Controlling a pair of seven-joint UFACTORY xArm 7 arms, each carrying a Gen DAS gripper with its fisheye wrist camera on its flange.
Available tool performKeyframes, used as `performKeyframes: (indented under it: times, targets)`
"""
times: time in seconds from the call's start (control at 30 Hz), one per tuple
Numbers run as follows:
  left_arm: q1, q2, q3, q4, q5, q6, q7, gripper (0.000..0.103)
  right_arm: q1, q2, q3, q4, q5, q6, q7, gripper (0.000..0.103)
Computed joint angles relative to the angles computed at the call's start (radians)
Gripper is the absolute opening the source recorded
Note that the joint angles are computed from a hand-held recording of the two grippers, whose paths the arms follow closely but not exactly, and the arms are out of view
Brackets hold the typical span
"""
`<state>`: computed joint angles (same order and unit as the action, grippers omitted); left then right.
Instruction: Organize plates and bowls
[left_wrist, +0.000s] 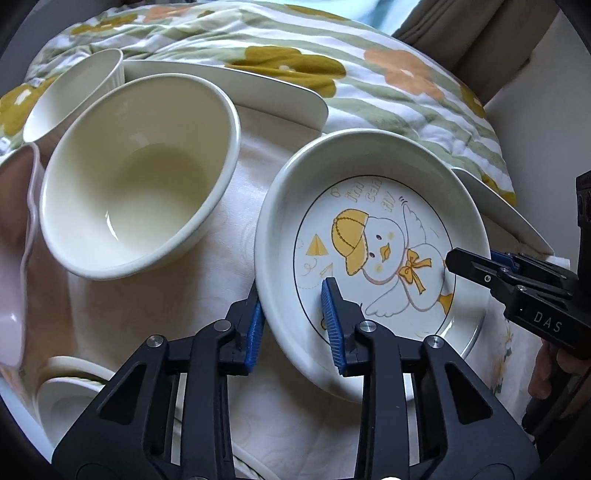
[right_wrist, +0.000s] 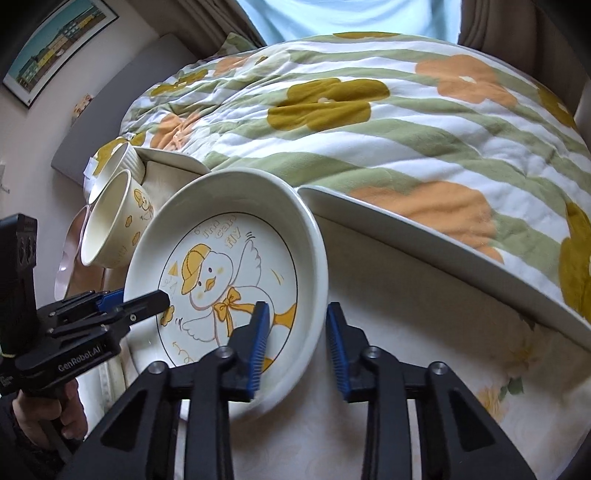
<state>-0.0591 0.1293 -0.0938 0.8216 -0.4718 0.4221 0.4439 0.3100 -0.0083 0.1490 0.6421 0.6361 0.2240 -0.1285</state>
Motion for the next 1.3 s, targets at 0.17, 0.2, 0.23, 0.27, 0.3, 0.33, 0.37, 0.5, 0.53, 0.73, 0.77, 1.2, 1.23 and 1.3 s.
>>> performKeyframes:
  times: [0.17, 0.2, 0.23, 0.27, 0.3, 0.33, 0.37, 0.5, 0.53, 0.73, 0.77, 1.2, 1.23, 1.3]
  targets:
    - [-0.007, -0.011, 0.004, -0.013, 0.028, -0.020, -0.021, 0.024, -0.009, 0.012, 0.000, 0.013, -0.046, 0.016, -0.003, 0.022]
    - [-0.007, -0.011, 0.005, -0.011, 0.031, -0.020, -0.024, 0.024, -0.011, 0.012, 0.000, 0.016, -0.018, 0.023, -0.036, 0.022]
    - [-0.007, -0.010, 0.002, -0.009, 0.025, -0.017, -0.023, 0.024, -0.013, 0.013, 0.000, 0.020, 0.010, 0.029, -0.066, 0.022]
    - [-0.006, -0.010, 0.001, -0.009, 0.019, -0.015, -0.018, 0.024, -0.015, 0.011, -0.001, 0.022, 0.046, 0.035, -0.103, 0.022]
    - [-0.005, -0.013, 0.000, -0.010, 0.015, -0.014, -0.012, 0.024, -0.014, 0.004, 0.001, 0.019, 0.089, 0.035, -0.144, 0.022]
    - [-0.002, -0.019, 0.000, -0.014, 0.005, -0.018, 0.001, 0.024, -0.012, -0.003, 0.001, 0.014, 0.099, 0.033, -0.158, 0.022]
    - [-0.002, -0.027, 0.001, -0.018, 0.004, -0.016, 0.008, 0.024, -0.009, -0.008, 0.002, 0.010, 0.078, 0.030, -0.145, 0.022]
    - [-0.012, -0.066, 0.005, -0.036, 0.007, -0.023, 0.032, 0.024, 0.008, -0.044, -0.002, -0.025, 0.028, 0.008, -0.094, 0.022]
    - [-0.013, -0.078, 0.006, -0.040, -0.005, -0.020, 0.047, 0.024, 0.015, -0.058, -0.003, -0.038, 0.026, -0.003, -0.084, 0.022]
    - [-0.036, -0.184, 0.040, -0.079, -0.086, 0.011, 0.165, 0.024, 0.003, -0.198, 0.032, -0.127, -0.189, -0.044, 0.157, 0.022]
    - [-0.039, -0.208, 0.054, -0.084, -0.110, 0.030, 0.201, 0.024, -0.013, -0.232, 0.053, -0.141, -0.240, -0.038, 0.222, 0.022]
    - [0.010, -0.469, 0.285, -0.082, -0.198, 0.385, 0.624, 0.024, -0.173, -0.558, 0.461, -0.130, -0.618, 0.150, 0.997, 0.022]
    - [0.026, -0.475, 0.300, -0.081, -0.192, 0.412, 0.652, 0.024, -0.182, -0.560, 0.496, -0.118, -0.636, 0.160, 1.051, 0.022]
    - [0.060, -0.480, 0.326, -0.078, -0.181, 0.458, 0.702, 0.024, -0.202, -0.552, 0.571, -0.092, -0.672, 0.177, 1.157, 0.022]
